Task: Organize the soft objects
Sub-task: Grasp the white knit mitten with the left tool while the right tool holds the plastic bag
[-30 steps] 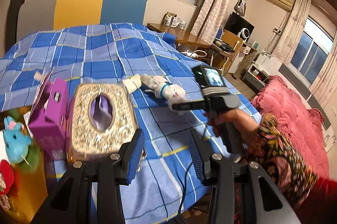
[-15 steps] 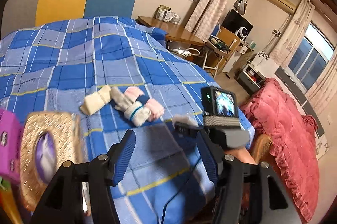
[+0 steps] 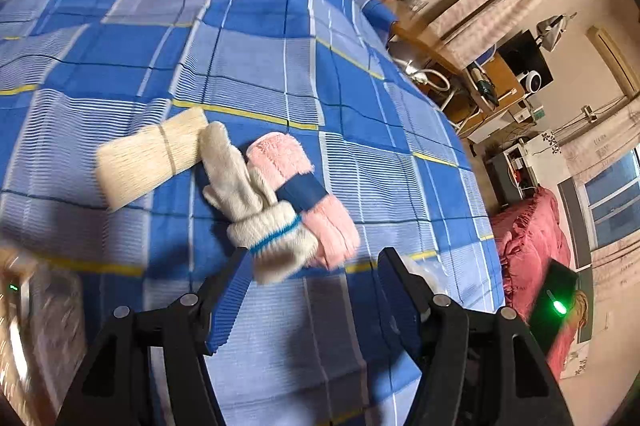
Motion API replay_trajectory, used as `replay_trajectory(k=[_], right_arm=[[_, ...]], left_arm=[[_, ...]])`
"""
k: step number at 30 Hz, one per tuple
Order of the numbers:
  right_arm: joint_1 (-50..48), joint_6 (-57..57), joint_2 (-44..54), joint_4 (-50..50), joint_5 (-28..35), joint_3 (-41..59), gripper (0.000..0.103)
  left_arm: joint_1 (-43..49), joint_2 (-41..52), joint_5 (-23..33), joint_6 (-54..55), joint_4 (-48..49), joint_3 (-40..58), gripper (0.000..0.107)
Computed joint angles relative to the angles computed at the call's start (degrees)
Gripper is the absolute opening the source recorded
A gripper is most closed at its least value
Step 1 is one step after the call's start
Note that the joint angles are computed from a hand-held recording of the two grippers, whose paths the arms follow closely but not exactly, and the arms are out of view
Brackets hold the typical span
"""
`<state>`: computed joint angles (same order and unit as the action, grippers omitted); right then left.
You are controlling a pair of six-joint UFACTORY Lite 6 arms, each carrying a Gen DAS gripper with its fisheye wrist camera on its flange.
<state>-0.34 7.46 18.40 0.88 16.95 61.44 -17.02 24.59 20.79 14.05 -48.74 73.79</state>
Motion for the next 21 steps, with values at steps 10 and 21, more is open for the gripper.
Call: replay_trajectory(k=[10, 21], right_arm=[[0.47, -5.30, 0.36, 5.29, 0.25, 0.84, 0.047], [0.83, -6.50, 0.33, 6.44, -0.36, 0.85, 0.047]], left_arm=[[1.13, 13.61, -0.35, -6.37, 4.85, 10.13, 0.067], [-0.42, 12.47, -6.18, 1.08, 0.78, 5.40, 0.053]])
